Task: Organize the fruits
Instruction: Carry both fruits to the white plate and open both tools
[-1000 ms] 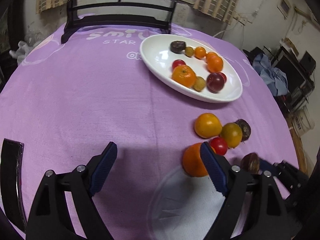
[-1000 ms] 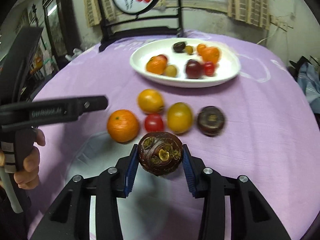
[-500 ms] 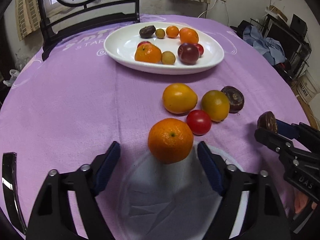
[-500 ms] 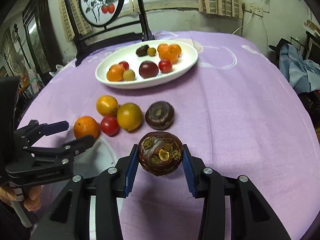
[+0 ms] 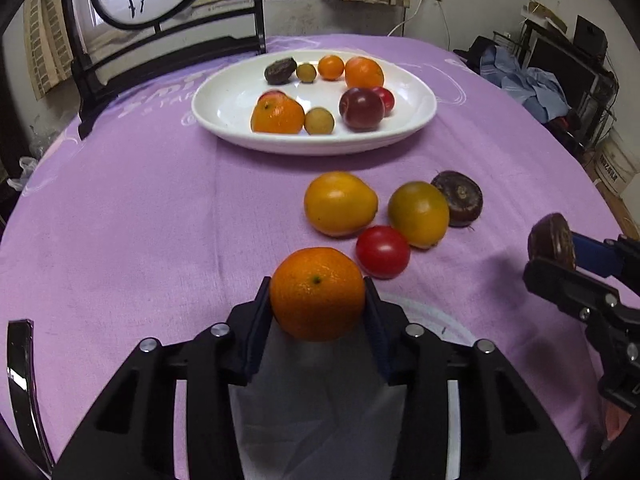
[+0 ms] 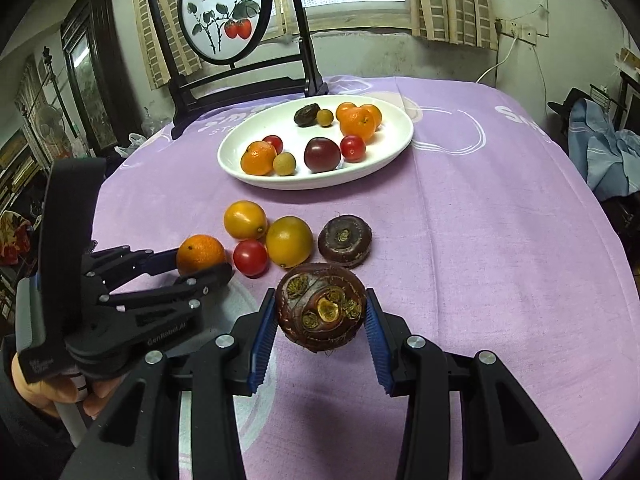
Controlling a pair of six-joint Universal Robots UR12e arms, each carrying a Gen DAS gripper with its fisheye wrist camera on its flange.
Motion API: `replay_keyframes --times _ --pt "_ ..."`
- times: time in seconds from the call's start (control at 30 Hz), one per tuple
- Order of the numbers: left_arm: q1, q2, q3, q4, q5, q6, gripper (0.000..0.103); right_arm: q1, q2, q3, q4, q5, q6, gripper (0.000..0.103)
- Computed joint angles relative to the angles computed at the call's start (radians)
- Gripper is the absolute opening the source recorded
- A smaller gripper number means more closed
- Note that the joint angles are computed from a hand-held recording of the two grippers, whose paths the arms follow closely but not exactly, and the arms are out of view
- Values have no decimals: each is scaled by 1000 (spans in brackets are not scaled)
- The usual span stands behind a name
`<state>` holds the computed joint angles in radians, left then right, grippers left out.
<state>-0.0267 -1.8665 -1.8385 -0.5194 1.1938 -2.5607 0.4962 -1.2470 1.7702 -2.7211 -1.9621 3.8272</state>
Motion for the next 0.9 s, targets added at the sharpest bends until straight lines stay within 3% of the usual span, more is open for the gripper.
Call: replay_keyframes --times 0.2,0.33,0.43,0.6,0.77,0.9 --pt "26 14 25 -50 -53 -53 42 -4 3 3 2 -8 14 43" --pt "28 22 39 -52 -35 -52 42 -12 7 -4 40 -1 42 43" --pt "29 19 66 -77 -33 -47 42 -13 2 -6 1 5 35 43" --pt "19 2 128 -96 -55 -45 42 -23 9 -58 -9 -12 -56 43" --pt "-6 -38 202 -63 -30 -95 42 -53 37 -120 -32 -14 -119 43" --pt "-25 -92 278 -80 -8 -147 42 -84 70 -164 -55 35 -140 43"
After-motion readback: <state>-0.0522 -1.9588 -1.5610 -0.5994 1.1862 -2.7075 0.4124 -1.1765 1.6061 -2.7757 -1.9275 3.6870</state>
